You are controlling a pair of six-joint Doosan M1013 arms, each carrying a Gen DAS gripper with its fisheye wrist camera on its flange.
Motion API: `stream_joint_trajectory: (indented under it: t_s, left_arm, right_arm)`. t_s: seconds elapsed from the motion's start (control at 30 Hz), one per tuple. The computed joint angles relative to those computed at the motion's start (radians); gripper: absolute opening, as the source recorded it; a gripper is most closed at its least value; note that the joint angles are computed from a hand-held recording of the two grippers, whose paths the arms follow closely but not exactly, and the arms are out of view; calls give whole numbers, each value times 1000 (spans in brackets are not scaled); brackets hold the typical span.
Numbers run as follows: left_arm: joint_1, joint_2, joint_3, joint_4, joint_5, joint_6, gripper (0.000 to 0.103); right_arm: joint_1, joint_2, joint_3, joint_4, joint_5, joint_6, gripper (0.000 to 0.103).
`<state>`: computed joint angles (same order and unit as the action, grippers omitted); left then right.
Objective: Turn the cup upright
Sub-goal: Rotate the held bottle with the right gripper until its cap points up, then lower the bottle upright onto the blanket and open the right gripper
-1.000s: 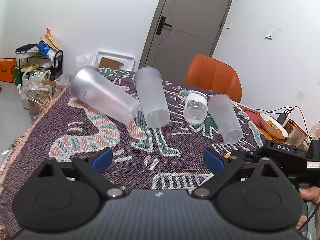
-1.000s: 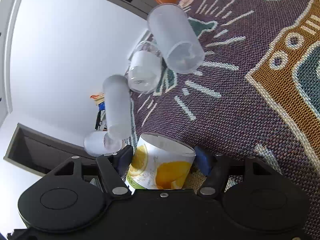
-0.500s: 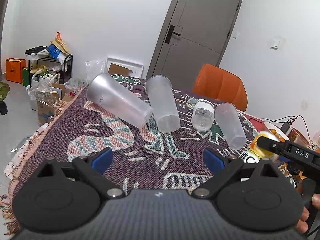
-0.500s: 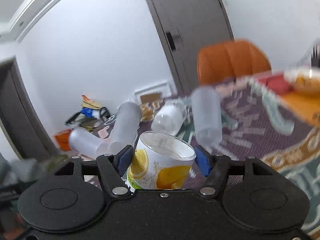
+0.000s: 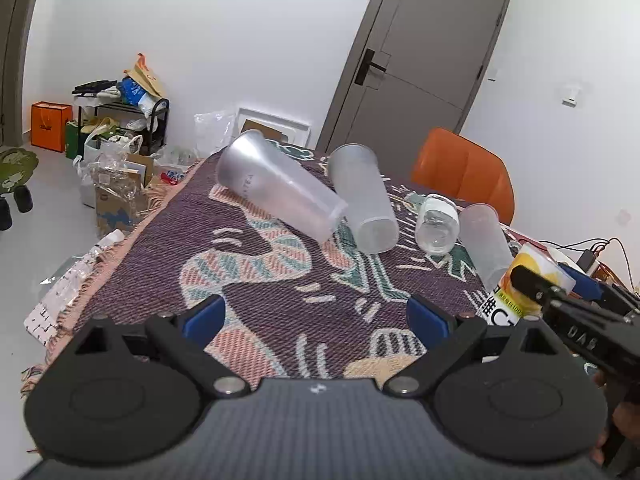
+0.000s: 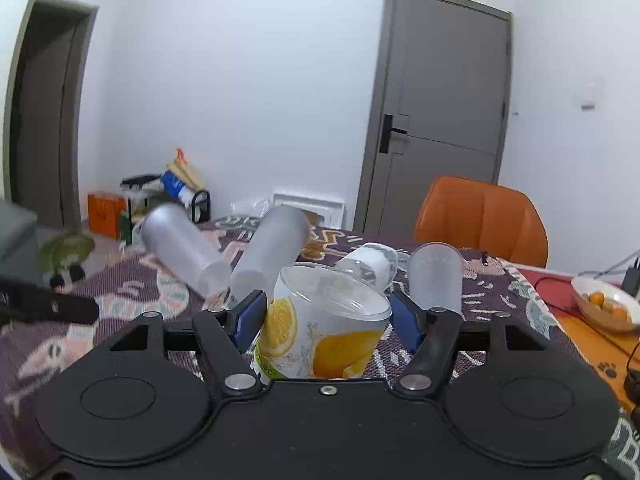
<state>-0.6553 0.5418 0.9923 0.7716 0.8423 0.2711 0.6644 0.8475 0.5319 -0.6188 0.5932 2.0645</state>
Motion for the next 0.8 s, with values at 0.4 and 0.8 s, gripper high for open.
stream_joint_trajectory:
  t_s: [0.4,0.8]
  left_arm:
    - [-2,-7,7,-14,21,31,96]
    - [-29,5,-39,-8,85,67,96]
  right_arm:
    - [0,0,-23,139,66,-91,85]
    - [-27,-55,44,421,37,-223,100]
